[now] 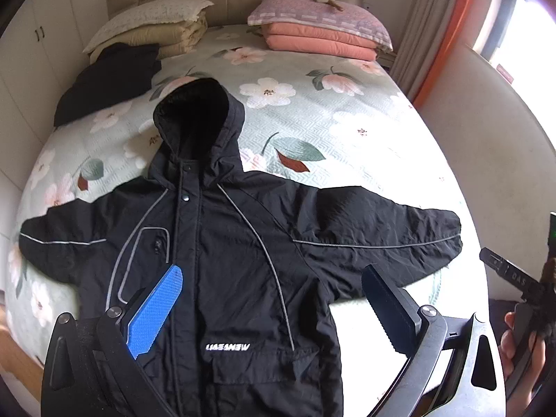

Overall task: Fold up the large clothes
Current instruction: 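Reach the right gripper to the sleeve cuff and grasp it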

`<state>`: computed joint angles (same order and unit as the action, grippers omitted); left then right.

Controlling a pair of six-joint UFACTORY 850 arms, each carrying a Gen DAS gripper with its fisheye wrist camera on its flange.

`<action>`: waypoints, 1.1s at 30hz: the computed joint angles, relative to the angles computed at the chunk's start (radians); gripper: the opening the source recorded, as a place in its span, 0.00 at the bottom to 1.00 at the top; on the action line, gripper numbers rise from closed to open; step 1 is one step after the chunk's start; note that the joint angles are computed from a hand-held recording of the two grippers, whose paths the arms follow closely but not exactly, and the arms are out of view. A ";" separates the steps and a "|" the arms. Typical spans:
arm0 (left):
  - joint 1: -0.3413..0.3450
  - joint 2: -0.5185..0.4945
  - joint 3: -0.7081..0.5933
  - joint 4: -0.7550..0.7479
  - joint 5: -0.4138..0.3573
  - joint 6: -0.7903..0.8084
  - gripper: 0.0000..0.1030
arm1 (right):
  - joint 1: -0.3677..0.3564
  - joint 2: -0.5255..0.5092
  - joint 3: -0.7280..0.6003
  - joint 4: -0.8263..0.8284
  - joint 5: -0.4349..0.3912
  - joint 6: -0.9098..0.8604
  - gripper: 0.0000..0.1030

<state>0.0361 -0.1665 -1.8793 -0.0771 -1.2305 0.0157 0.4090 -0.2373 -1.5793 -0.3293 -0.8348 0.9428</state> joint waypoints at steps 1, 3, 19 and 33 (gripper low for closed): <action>-0.007 0.003 0.035 0.001 0.029 -0.014 1.00 | -0.046 -0.006 0.026 0.010 0.024 -0.019 1.00; -0.014 0.008 0.091 0.001 0.077 -0.030 1.00 | -0.119 -0.014 0.089 0.043 0.059 -0.054 0.96; -0.101 -0.059 0.256 0.138 0.223 -0.173 1.00 | -0.387 -0.095 0.369 0.524 0.367 -0.382 0.77; -0.110 -0.081 0.235 0.096 0.207 -0.178 1.00 | -0.355 -0.068 0.368 0.442 0.363 -0.330 0.38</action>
